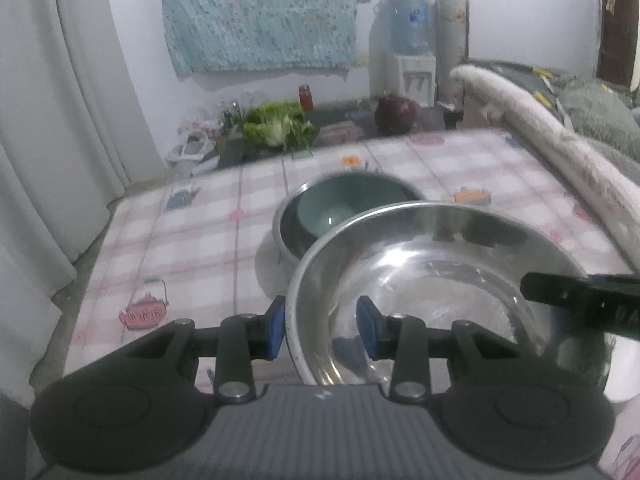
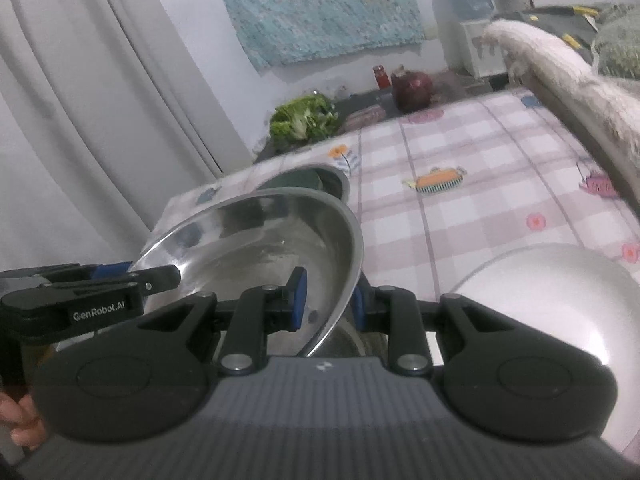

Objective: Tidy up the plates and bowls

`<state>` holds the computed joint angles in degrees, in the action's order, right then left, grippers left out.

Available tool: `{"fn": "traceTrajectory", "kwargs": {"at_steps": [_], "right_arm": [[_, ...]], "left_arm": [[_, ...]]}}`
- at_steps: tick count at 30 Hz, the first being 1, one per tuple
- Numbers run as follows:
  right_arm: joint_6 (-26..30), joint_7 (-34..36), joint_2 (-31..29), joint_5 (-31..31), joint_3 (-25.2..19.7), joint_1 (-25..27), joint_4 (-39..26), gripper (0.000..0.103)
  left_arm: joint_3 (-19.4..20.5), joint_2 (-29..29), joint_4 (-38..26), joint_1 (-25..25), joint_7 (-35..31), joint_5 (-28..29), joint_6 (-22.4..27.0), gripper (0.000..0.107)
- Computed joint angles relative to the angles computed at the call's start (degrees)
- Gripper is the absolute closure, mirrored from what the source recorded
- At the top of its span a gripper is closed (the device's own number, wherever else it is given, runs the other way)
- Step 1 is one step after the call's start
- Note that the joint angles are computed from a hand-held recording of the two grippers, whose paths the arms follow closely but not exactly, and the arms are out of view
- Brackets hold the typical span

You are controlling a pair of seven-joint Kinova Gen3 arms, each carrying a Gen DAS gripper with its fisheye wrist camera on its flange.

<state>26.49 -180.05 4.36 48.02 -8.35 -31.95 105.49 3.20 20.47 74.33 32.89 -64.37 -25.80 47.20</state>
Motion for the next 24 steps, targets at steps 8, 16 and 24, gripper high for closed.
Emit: {"fn": "traceTrajectory", "kwargs": {"at_steps": [8,16,24], "right_arm": [[-0.5,0.2,0.4,-1.8,-0.2,-0.5,1.7,0.080],[-1.2,1.6,1.1,-4.6,0.2,-0.7,2.7,0.079],[-1.6,4.5,1.8,-7.9,1.0,-1.0,2.5,0.077]], "left_arm": [[0.4,-0.4,2.9,0.1,0.0,0.4,0.7,0.070],[1.2,-0.5,4.7,-0.5,-1.4,1.4,1.6,0.069],[2.0,-0.6,5.7,-1.2,-3.8,3.0,1.1,0.070]]}}
